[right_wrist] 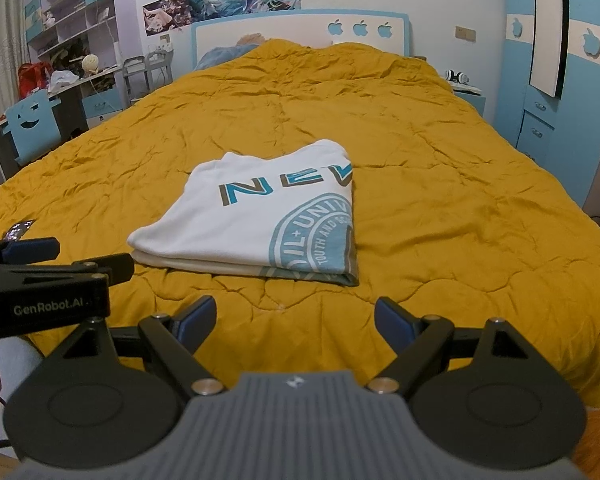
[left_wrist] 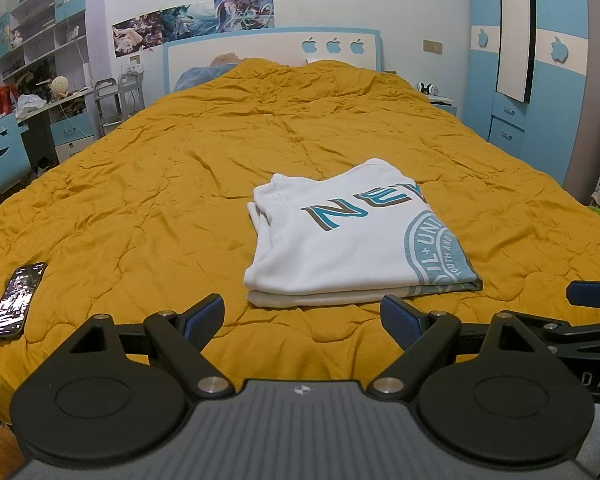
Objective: Fold small clothes
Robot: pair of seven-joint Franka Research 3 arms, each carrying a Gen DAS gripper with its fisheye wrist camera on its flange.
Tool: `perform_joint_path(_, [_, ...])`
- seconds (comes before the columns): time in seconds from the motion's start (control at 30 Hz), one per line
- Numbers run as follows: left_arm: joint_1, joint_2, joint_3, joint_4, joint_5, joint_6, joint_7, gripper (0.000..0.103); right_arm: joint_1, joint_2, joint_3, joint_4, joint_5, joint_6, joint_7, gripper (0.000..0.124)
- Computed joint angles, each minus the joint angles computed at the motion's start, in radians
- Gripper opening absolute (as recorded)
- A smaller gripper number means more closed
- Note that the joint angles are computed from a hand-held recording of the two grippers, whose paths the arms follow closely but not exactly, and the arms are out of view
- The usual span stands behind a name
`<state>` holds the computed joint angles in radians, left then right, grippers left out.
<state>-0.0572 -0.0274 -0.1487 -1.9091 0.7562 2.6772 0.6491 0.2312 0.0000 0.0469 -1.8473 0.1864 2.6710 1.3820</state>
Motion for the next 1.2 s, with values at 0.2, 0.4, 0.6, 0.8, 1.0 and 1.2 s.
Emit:
perform_joint_path(0.2, [0.0,-0.001,0.001,-0.001,-0.004,0.0,0.005,0.102,0.001,0.0,0.0,0.0,-0.004,-0.001,0.006,0.082])
perform_joint_path(0.4, [0.0,-0.001,0.001,0.0,-0.004,0.0,0.005,0.102,0.0,0.005,-0.001,0.006,0.005,-0.007,-0.004,0.082])
perform_joint_path(0.6, [0.001,-0.001,0.001,-0.001,-0.006,0.0,0.008,0.102,0.0,0.005,-0.001,0.005,0.005,-0.006,-0.003,0.082])
perform_joint_path(0.8, [0.002,-0.002,0.001,-0.002,-0.007,0.002,0.01,0.102,-0.001,0.005,-0.001,0.005,0.007,-0.005,-0.006,0.082])
perform_joint_path(1.0, [0.002,-0.002,0.001,-0.002,-0.009,0.002,0.012,0.102,-0.001,0.006,-0.001,0.007,0.006,-0.005,-0.004,0.082])
perform_joint_path(1.2, [0.002,-0.005,0.001,-0.003,-0.011,-0.003,0.013,0.102,-0.002,0.006,-0.002,0.007,0.01,-0.006,-0.009,0.082])
